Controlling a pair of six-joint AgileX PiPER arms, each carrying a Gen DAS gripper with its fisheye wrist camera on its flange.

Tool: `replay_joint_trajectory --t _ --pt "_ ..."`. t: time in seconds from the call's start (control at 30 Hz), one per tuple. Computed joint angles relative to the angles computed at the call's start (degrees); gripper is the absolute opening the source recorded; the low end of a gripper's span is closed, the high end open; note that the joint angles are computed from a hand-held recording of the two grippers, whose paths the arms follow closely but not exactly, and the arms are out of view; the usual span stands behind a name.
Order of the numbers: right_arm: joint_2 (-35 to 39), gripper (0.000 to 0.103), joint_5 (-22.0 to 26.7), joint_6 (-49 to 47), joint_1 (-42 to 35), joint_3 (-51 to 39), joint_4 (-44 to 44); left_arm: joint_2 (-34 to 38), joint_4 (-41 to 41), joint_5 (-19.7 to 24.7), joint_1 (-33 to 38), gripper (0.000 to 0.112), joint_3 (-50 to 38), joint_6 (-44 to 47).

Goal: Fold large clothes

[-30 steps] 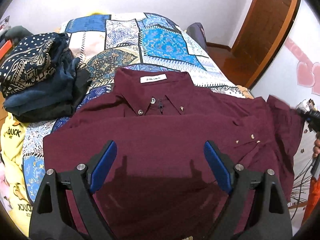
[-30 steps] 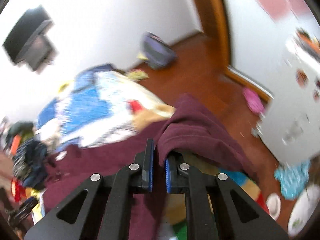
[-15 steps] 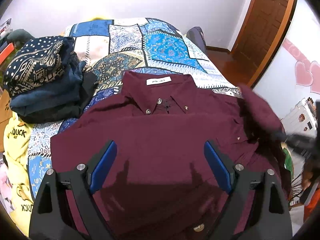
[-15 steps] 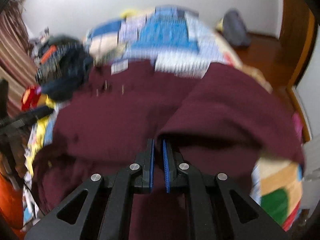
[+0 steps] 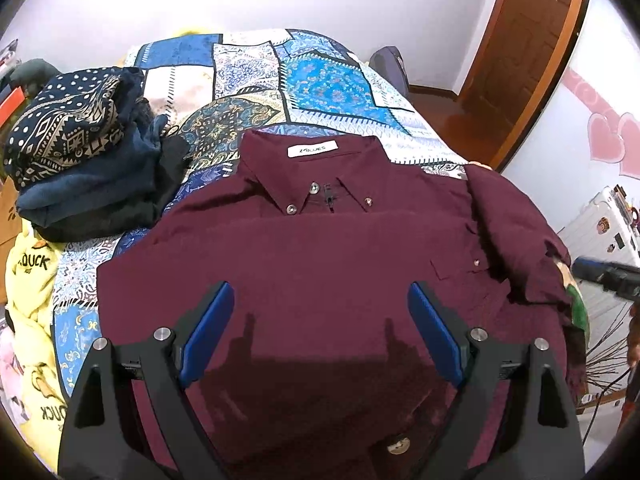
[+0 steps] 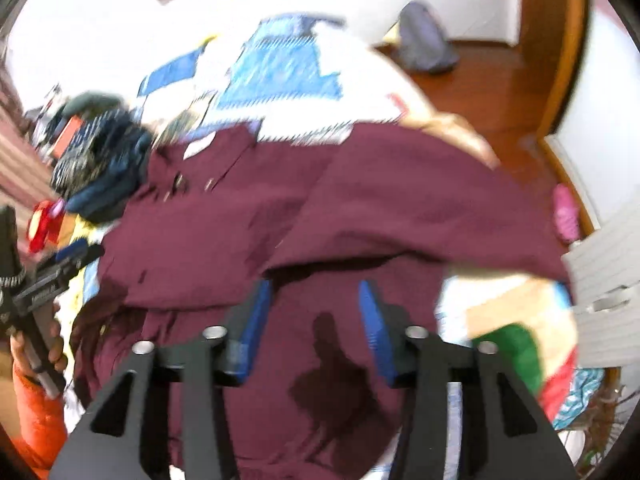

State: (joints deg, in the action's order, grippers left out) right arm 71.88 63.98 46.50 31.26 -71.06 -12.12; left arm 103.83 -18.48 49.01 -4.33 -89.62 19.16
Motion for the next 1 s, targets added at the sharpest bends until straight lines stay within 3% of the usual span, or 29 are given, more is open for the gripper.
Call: replay_joint_trajectory --t 0.07,0.13,0.4,0.53,0.67,0.73,0.8,0.9,1.0 --pt "-1.49 0.061 -0.59 3.09 -1.74 0.84 -1.95 0.15 -0.07 0.09 -0.22 0.089 -0.43 -0.29" --pt "-3.91 0.062 -3.05 4.04 -7.23 3.73 0.44 0.27 -0.18 0.12 -0.45 0.089 -0.83 -0.60" --pt "-3.52 0.062 -15.56 -7.93 -34.32 17.95 24.39 0.40 0.56 -0.01 -0.96 0.089 -1.27 -1.63" --pt "-1.99 0.062 -18.36 -11.81 -40.24 20.71 30.29 1.16 1.35 0.32 -0.80 0.089 -1.89 -2.60" --pt "0.89 0.062 -20.05 -9.51 -42.05 19.75 28.41 2.15 2.09 0.55 -0.56 0.089 -2.58 -3.87" --pt "2.30 0.055 -20.76 -5.59 -40.88 18.68 23.46 2.40 2.72 0.31 -0.59 0.089 -2.63 -4.48" --pt "4.50 0.037 -19.92 -3.42 -39.98 16.94 18.84 2.30 3.52 -0.20 -0.75 0.089 -2.38 -4.76" --pt "6.27 0.017 -18.28 -2.92 -39.32 14.23 15.76 2.04 3.87 -0.70 -0.61 0.089 -1.95 -4.53" --pt "4.64 0.012 -15.76 -0.81 -36.61 10.00 10.93 1.51 2.89 -0.87 0.23 0.089 -1.51 -3.70"
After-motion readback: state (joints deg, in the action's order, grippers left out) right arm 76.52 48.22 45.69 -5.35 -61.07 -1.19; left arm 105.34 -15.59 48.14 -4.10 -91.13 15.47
